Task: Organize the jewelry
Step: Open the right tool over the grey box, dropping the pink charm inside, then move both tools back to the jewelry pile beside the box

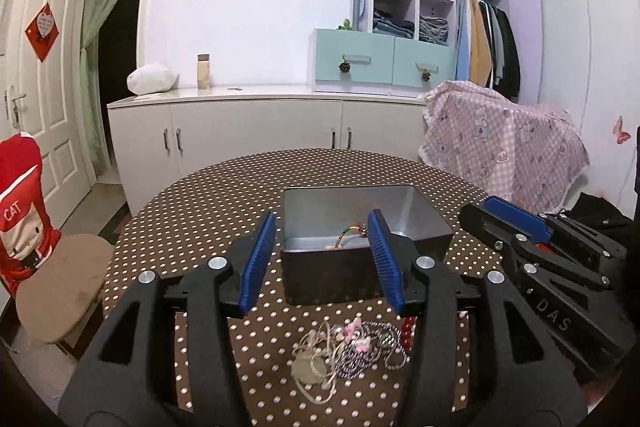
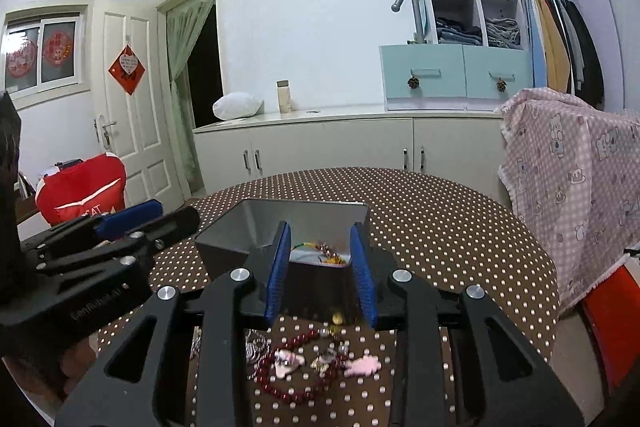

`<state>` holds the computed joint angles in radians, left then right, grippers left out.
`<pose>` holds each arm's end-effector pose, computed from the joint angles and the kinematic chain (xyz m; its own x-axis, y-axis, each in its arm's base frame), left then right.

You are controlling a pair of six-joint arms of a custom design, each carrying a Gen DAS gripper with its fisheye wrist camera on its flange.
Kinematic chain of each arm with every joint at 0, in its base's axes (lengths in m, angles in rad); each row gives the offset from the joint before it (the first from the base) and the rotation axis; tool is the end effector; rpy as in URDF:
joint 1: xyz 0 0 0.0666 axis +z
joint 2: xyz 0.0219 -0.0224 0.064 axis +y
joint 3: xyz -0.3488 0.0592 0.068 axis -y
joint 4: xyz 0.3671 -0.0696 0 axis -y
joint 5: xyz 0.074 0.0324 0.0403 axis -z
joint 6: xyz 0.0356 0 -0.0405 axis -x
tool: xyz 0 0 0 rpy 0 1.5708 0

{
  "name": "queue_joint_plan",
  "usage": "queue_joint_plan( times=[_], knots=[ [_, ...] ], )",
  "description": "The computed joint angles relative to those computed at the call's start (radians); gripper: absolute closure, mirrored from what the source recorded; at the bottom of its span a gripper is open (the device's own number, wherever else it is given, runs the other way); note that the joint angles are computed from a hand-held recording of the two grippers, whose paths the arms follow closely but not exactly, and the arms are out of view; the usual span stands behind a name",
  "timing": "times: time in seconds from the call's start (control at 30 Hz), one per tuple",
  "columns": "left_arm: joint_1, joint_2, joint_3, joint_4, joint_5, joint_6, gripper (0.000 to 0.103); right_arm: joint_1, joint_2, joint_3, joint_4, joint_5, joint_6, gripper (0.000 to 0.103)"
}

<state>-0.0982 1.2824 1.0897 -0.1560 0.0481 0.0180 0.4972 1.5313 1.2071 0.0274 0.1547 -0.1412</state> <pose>0.4487 -0.0463 0.3764 -0.3426 0.0157 -0.9394 0.1368 0.9900 -0.0333 0.4672 0.2469 0.3328 -0.3026 -0.0060 -0.9531 -0.3022 0.9490 0.0900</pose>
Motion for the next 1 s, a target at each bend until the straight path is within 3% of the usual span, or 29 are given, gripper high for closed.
queue_joint_plan(
  times=[0.37,0.77,1.0],
  knots=[
    [0.026,-0.054,-0.065,-0.017,0.010,0.014,0.047,0.014,-0.045,-0.060,-0.005,0.064,-0.013,0.071],
    [0.050,-0.053,-0.101,-0.099,0.078,0.004,0.045,0.024,-0.054,-0.082,-0.042,0.079,-0.025,0.071],
    [0.076,-0.021,-0.093,-0.135,0.168,0.038,0.046,0.032,-0.055,-0.082,-0.063,0.084,-0.034,0.071]
  ],
)
